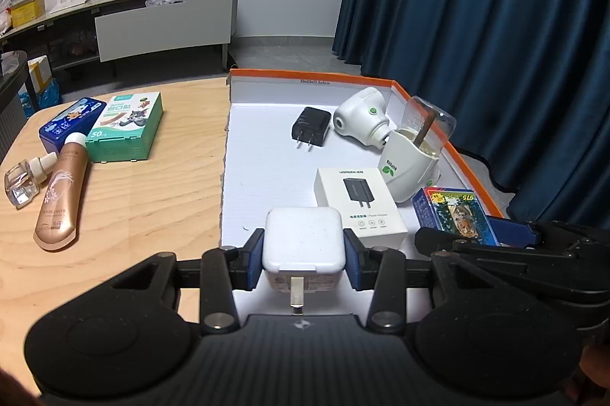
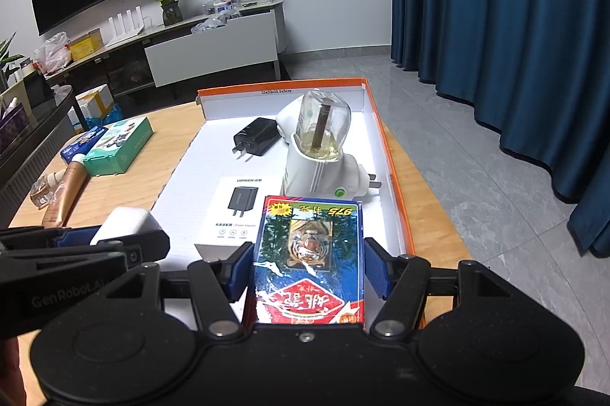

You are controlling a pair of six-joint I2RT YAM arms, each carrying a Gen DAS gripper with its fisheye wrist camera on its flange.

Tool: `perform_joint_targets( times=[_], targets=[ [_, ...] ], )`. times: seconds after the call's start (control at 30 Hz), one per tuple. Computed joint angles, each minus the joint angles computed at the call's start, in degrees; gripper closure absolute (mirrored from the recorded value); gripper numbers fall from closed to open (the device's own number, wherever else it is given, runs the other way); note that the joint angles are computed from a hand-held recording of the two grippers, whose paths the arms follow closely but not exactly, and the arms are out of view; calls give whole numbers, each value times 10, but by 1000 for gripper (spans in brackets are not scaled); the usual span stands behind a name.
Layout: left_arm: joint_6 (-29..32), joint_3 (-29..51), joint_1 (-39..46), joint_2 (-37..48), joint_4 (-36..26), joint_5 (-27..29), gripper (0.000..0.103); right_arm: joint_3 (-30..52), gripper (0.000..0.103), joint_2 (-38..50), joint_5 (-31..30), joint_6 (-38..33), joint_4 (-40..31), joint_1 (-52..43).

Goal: Organize rigid objects

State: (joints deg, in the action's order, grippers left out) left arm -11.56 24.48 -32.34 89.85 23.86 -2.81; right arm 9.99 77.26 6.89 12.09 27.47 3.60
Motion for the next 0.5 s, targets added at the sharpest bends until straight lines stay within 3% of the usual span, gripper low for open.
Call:
perform_joint_targets(
  times=[0.5],
  targets=[
    [4, 4, 0, 3, -2, 2, 61, 1, 30, 8, -1, -3, 3, -1]
  ],
)
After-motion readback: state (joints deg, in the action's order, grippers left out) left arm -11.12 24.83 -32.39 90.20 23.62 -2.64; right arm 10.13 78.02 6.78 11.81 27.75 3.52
